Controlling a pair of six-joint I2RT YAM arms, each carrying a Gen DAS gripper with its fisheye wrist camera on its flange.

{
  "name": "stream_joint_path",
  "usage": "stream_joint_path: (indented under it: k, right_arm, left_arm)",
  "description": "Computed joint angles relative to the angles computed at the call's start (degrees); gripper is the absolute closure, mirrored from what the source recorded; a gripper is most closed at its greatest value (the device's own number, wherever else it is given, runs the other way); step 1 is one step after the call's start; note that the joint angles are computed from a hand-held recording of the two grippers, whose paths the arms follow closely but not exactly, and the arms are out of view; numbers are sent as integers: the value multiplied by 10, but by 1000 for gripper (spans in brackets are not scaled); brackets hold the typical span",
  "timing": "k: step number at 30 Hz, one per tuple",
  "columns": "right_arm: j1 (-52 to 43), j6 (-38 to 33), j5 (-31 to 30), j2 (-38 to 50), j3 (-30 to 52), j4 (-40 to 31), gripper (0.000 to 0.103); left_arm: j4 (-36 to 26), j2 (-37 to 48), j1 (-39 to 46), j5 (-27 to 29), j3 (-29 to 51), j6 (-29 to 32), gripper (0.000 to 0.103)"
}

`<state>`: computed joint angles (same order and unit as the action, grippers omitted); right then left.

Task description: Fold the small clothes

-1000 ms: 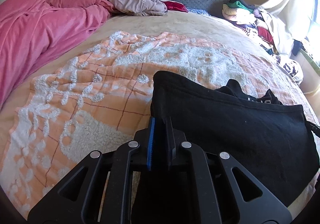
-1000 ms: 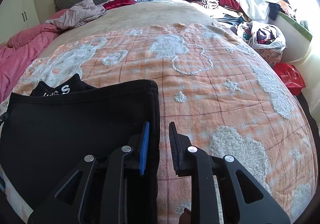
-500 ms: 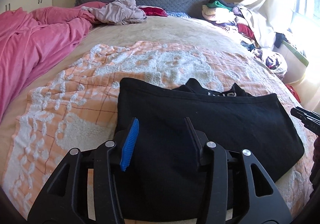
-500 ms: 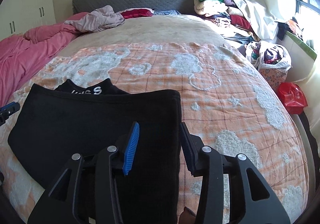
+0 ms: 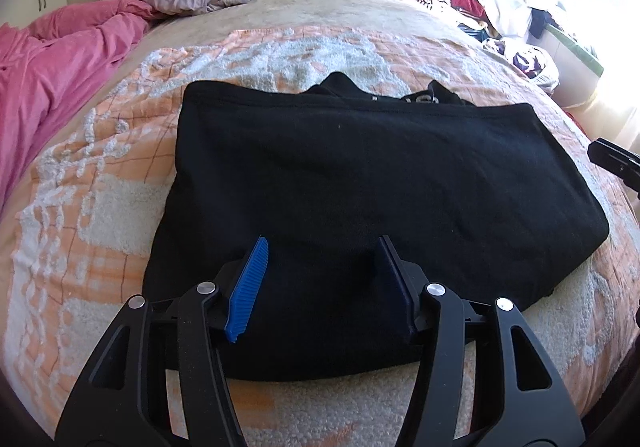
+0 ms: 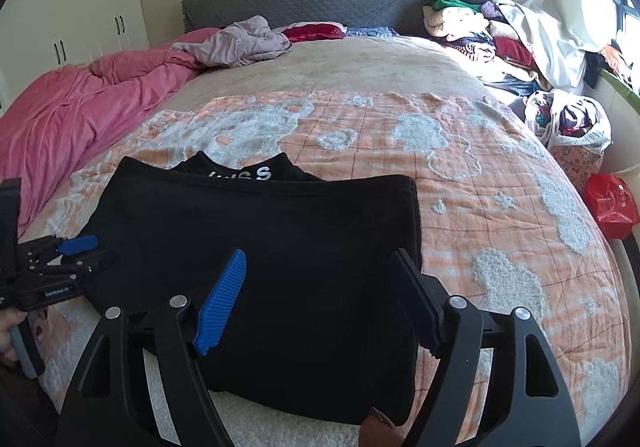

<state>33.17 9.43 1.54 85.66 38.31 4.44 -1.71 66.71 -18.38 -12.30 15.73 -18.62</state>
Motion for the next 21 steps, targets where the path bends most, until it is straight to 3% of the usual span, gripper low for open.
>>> stream_joint_path:
  k: [15, 21]
  right_arm:
    - [30, 37, 40, 64, -5, -26, 29]
    - [31, 54, 63, 58, -32, -13, 25]
  left_arm:
    - [-26, -61, -44, -13, -46, -38, 55]
    - [-40, -95, -26, 13, -59, -33, 55]
